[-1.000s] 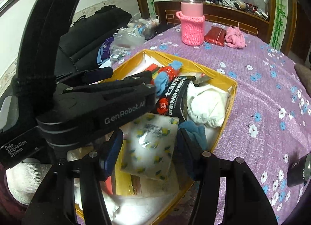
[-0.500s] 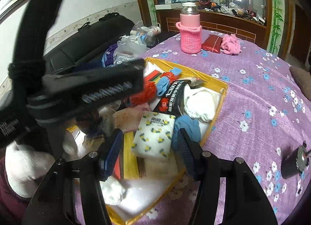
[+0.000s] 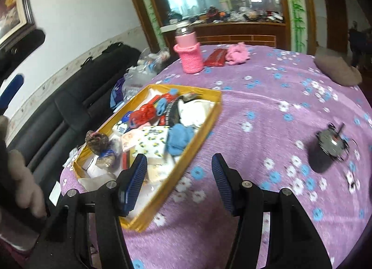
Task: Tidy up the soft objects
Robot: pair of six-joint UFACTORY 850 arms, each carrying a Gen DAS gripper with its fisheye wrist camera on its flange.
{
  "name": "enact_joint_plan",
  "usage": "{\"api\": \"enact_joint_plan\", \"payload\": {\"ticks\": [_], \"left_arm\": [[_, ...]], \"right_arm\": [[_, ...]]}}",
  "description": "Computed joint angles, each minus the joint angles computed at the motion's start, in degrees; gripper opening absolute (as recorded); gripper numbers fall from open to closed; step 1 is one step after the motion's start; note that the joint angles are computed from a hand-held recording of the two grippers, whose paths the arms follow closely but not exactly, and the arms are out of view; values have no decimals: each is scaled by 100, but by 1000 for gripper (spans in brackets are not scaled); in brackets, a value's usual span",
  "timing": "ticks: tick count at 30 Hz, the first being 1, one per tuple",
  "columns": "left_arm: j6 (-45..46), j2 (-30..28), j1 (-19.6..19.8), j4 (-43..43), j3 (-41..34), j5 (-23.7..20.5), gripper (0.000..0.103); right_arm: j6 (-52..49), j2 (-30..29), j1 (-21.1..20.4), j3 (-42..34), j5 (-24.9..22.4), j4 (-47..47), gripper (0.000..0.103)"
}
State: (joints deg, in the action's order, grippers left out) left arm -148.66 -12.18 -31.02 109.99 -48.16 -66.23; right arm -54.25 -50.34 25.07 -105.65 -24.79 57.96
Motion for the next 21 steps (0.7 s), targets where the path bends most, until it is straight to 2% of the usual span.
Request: {"api": "enact_joint_plan", "payload": {"ticks": [1, 2, 5, 12, 14, 17, 21], "left_arm": [[105, 0, -28, -23, -27, 202, 103], [237, -15, -24, -70, -99, 634, 103], [824, -240, -38, -762, -451, 1326, 103], [1596, -670, -219, -1578, -962, 1579, 103], [1853, -783, -179, -1690, -1165, 1720, 103], [2244, -827, -155, -1897, -1402, 1940, 103], [2575, -862, -208, -2229, -1517, 2114, 103]], "right_arm": [[-185, 97, -21, 167, 94, 213, 57], [-395, 201, -42, 346, 202, 447, 57], [-945, 418, -92, 732, 383, 987, 57], [-2651, 867, -163, 1513, 1000, 2389, 57], [-2913, 903, -186, 1587, 1040, 2596, 57], [-3138, 930, -225, 1666, 1089, 2803, 57], [-2754, 882, -280, 1627, 1101, 2427, 57]]}}
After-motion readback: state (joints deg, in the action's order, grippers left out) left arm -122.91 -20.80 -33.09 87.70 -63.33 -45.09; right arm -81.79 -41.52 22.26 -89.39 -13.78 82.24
